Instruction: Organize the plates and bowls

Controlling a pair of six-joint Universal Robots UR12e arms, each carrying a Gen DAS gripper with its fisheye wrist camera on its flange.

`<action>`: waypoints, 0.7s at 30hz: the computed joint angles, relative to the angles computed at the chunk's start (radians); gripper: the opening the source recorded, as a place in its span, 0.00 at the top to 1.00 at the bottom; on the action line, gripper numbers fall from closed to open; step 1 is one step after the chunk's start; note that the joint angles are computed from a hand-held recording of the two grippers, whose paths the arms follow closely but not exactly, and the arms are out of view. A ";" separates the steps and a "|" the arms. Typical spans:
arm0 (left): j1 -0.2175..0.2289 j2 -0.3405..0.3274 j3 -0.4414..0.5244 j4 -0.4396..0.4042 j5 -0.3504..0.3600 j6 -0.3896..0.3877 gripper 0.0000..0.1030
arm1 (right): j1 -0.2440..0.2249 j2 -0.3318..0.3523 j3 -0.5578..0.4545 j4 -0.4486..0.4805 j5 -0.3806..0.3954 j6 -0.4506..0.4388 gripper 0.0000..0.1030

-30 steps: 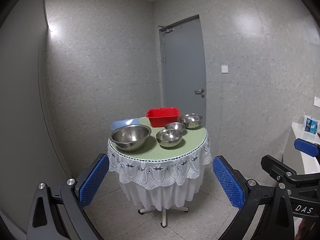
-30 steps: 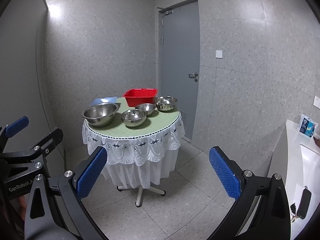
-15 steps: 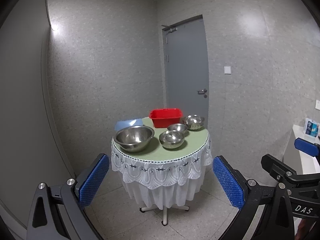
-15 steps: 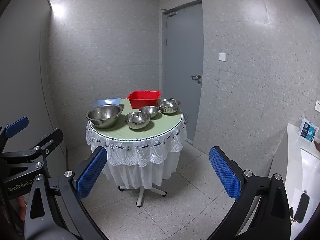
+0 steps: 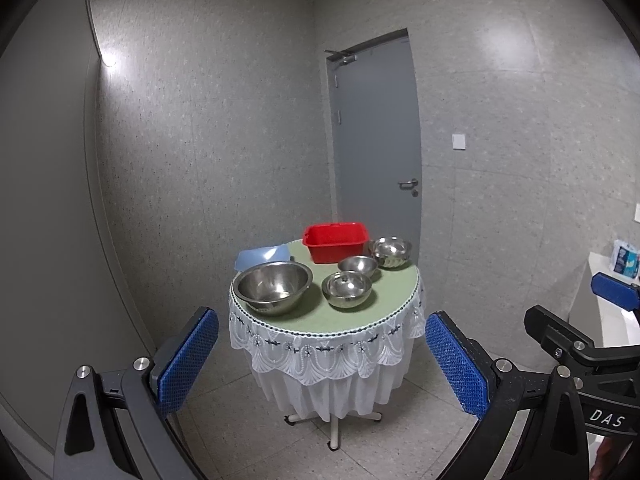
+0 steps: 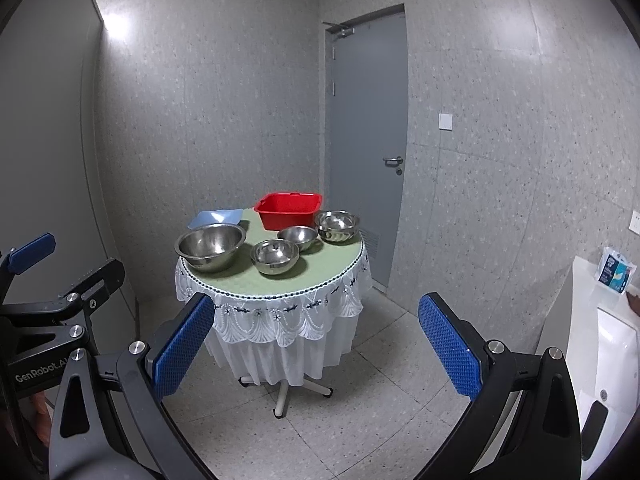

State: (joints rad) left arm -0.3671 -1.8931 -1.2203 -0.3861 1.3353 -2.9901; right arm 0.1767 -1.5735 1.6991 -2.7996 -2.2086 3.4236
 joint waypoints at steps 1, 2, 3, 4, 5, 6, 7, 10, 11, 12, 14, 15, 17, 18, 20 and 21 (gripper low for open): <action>0.000 0.001 0.002 -0.005 0.001 0.002 0.01 | 0.000 0.001 -0.001 0.000 0.001 0.001 0.00; -0.001 0.000 0.004 -0.009 0.003 0.001 0.01 | -0.001 0.002 -0.004 0.002 0.002 0.002 0.00; 0.000 0.001 0.004 -0.015 0.001 -0.001 0.01 | -0.001 0.002 -0.003 0.003 0.003 0.003 0.00; 0.000 -0.001 0.010 -0.024 0.000 -0.002 0.01 | -0.001 0.002 -0.004 0.007 0.004 0.005 0.00; -0.001 -0.005 0.017 -0.031 0.001 -0.003 0.01 | -0.001 0.003 -0.007 0.011 0.004 0.006 0.00; 0.000 -0.005 0.018 -0.032 0.000 -0.003 0.01 | -0.004 0.002 -0.007 0.014 0.007 0.005 0.00; -0.002 -0.009 0.026 -0.039 0.002 -0.004 0.01 | -0.005 0.002 -0.007 0.015 0.010 0.005 0.00; -0.001 -0.018 0.044 -0.055 0.002 -0.004 0.01 | -0.007 0.006 -0.014 0.023 0.011 0.010 0.00; -0.001 -0.022 0.051 -0.063 0.002 -0.004 0.01 | -0.009 0.006 -0.015 0.026 0.014 0.010 0.00; 0.001 -0.026 0.059 -0.073 -0.001 -0.004 0.01 | -0.009 0.009 -0.018 0.029 0.013 0.011 0.00; 0.003 -0.036 0.076 -0.087 -0.006 -0.006 0.01 | -0.011 0.016 -0.026 0.036 0.015 0.014 0.00; 0.005 -0.042 0.086 -0.096 -0.010 -0.005 0.01 | -0.011 0.019 -0.028 0.037 0.016 0.016 0.00; 0.008 -0.060 0.117 -0.119 -0.019 -0.004 0.01 | -0.014 0.027 -0.040 0.046 0.017 0.020 0.00; 0.011 -0.070 0.135 -0.129 -0.024 -0.001 0.01 | -0.016 0.035 -0.048 0.049 0.016 0.023 0.00; 0.015 -0.094 0.172 -0.146 -0.030 0.003 0.01 | -0.016 0.050 -0.064 0.056 0.014 0.029 0.00; 0.019 -0.108 0.196 -0.159 -0.040 0.007 0.01 | -0.019 0.056 -0.073 0.059 0.016 0.033 0.00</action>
State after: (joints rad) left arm -0.3477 -2.0015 -1.0239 -0.5450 1.2957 -2.9832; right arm 0.1582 -1.5172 1.6266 -2.7401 -2.1931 3.4563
